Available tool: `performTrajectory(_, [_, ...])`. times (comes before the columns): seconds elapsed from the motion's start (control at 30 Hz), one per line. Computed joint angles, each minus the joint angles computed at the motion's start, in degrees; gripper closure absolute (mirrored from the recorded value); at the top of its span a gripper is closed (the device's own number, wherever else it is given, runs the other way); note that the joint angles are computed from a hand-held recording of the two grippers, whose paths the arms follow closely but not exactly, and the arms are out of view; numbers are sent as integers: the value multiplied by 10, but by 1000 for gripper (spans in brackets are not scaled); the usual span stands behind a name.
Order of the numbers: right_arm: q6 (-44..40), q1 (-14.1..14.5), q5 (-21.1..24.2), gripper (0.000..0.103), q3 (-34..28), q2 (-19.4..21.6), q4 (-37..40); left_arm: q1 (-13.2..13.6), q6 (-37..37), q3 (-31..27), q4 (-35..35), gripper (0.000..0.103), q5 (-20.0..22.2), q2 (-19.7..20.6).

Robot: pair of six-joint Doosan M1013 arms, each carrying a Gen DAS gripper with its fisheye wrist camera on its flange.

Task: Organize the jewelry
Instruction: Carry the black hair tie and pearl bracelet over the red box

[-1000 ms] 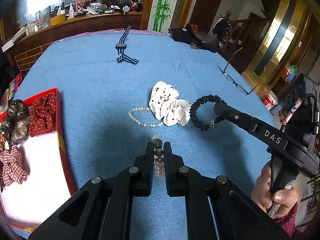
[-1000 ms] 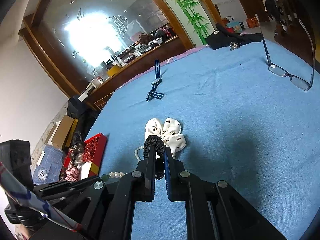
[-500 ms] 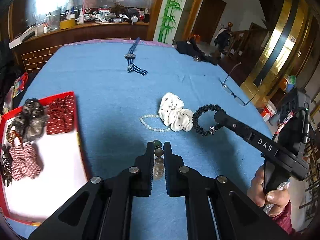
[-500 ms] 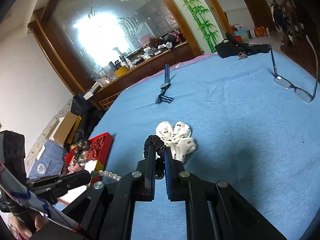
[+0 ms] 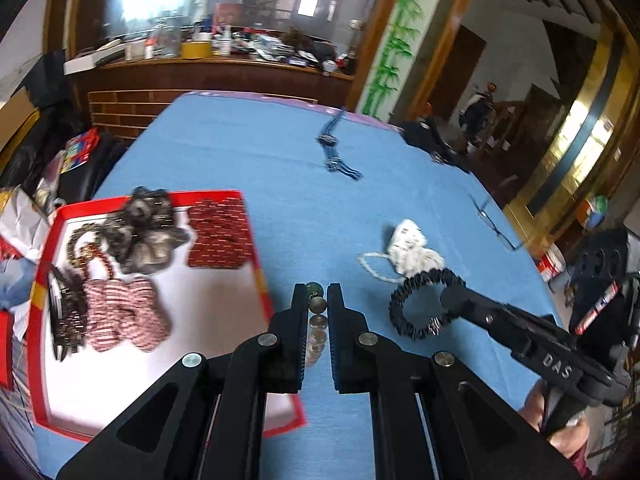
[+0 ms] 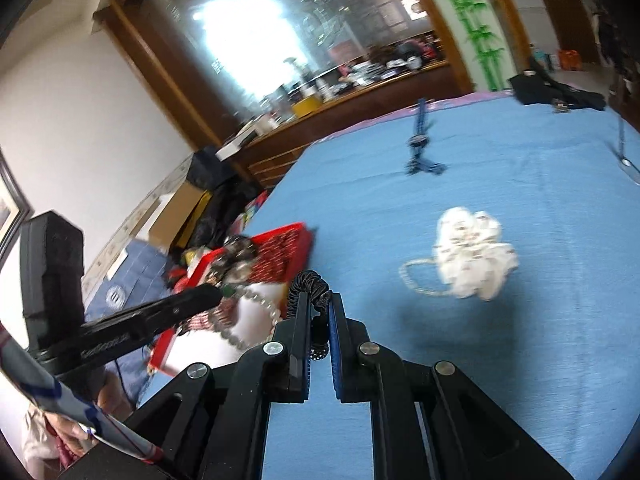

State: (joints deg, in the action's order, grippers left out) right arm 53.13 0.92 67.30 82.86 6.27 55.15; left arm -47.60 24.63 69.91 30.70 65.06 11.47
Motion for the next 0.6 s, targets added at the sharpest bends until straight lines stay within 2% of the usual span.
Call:
performTrajectory(0.23, [17,40,14,94,-19,12,-24,25,-27,37,-3,94,-4,-23])
performTrajectory(0.4, [28,69,12,94,-33,21,-52,46,-33,60,-21,94,-12,-30])
performTrajectory(0.6, [57,103,2,93,-48,36,-101,59,-45,80,-24,94,-13,-37])
